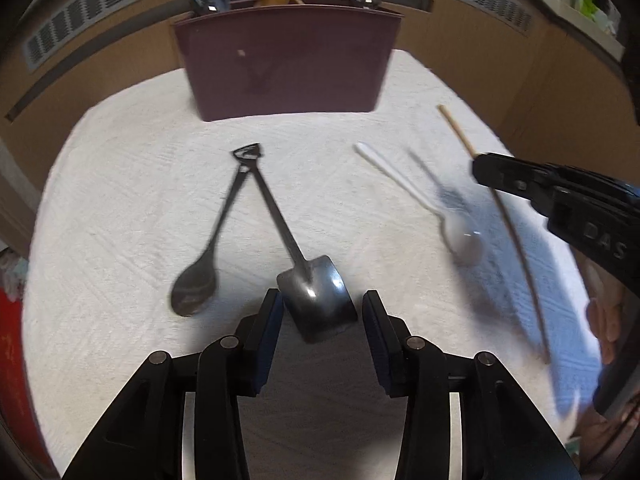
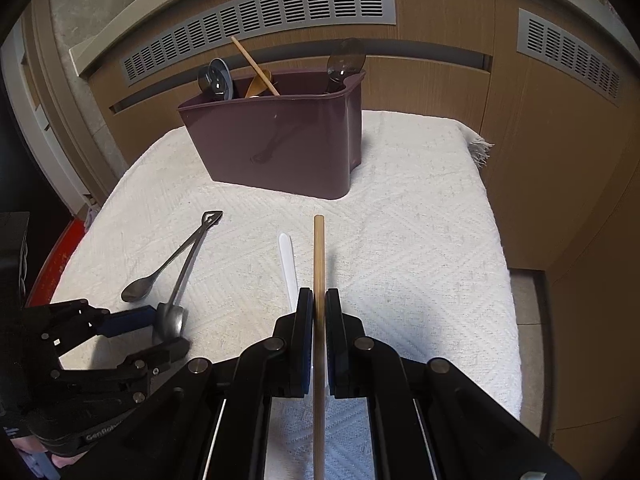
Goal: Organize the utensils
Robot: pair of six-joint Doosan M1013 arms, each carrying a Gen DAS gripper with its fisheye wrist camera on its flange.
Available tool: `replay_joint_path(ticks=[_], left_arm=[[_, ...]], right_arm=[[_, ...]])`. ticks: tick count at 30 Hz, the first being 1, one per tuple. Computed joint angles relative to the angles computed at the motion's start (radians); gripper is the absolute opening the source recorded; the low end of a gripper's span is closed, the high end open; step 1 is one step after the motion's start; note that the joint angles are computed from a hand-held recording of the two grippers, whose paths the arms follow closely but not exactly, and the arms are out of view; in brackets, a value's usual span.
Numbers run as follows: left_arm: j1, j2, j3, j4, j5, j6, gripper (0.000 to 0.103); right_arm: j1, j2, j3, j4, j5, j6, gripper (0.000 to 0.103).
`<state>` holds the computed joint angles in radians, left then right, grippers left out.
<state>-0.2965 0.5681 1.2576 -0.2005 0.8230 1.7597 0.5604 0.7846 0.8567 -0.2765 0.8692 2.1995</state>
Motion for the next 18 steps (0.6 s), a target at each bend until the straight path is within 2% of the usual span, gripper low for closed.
replay_joint_path(ticks=[4,6,9,12,16,18], left_arm=[[0.033,0.029,-0.047,-0.269,0.113,0.199,0.045],[0.043,0.033,-0.064,-0.307,0.120,0.253,0.045],[0.039,0.043,-0.103,-0.181,0.053,0.251,0.045],[0.034,0.089,-0.192,-0.073,0.060,0.171,0.044],[0.008,0.152,-0.284,0.019,0.051,0.180,0.042],[-0.001,0.180,-0.318,0.056,0.068,0.175,0.020]], right_arm=[[0.000,0.000,-0.001,-0.009,0.001,0.009,0.005],[-0.001,-0.004,0.004,-0.013,0.000,0.014,0.005],[-0.002,-0.011,0.015,-0.019,-0.001,0.013,0.005],[-0.002,-0.018,0.031,-0.016,-0.004,0.016,0.005],[-0.001,-0.025,0.048,-0.004,0.006,0.023,0.005],[0.000,-0.022,0.045,-0.010,0.025,0.024,0.005]])
